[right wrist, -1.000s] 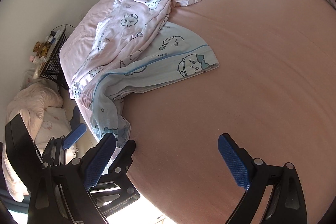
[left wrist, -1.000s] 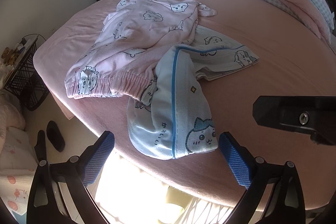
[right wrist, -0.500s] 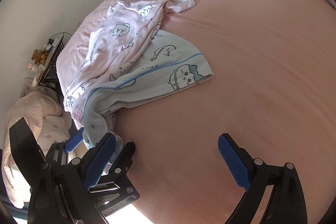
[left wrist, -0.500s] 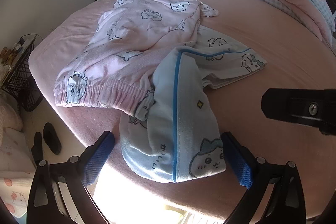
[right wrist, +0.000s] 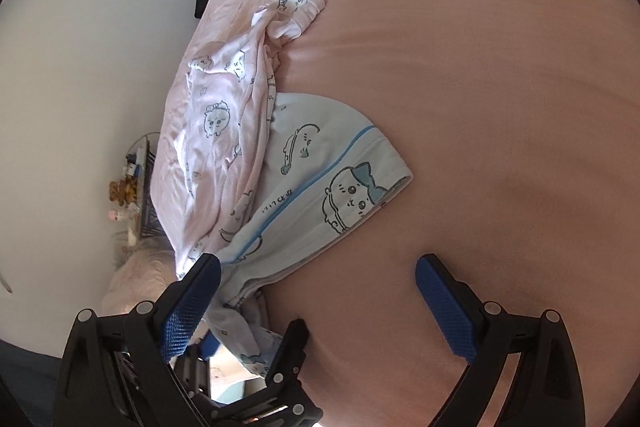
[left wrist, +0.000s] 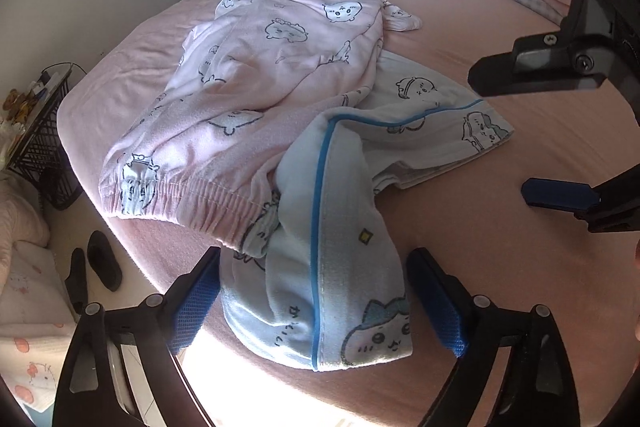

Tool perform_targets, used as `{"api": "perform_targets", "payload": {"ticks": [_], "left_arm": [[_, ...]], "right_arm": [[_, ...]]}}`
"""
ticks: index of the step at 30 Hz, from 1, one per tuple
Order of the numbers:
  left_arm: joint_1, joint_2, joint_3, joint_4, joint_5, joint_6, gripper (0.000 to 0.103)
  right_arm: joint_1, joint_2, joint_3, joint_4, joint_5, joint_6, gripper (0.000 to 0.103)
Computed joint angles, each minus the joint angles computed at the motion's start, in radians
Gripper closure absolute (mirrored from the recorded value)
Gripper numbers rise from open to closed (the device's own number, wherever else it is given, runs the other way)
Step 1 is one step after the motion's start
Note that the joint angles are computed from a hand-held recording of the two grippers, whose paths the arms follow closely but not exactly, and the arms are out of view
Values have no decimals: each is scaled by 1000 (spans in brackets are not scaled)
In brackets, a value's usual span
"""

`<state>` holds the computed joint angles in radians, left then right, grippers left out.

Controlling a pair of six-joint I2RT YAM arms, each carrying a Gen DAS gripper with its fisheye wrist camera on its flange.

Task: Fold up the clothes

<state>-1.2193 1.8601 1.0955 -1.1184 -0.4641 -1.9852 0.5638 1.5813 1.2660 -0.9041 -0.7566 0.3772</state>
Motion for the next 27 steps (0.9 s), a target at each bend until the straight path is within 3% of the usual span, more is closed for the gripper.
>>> {"api": "perform_targets", "payload": {"ticks": [3,7,18,22,27], "left_arm": [[3,24,30,-27,2,11,17],[7,27,40,-35,10,4,19],[6,25,39,-34,19,-25,20],[18,39,45,-30,23,3,18],[18,17,18,-7,22,-15,18]], "right_arm": [[-65,22,-59,81,-209,93,5],[-73,12,-106,152,-245,187,6],[25,-17,-128,346,-72,346,6],[69,20,-78,328,16,310,6],[88,108,65,180,82,190,5]]}}
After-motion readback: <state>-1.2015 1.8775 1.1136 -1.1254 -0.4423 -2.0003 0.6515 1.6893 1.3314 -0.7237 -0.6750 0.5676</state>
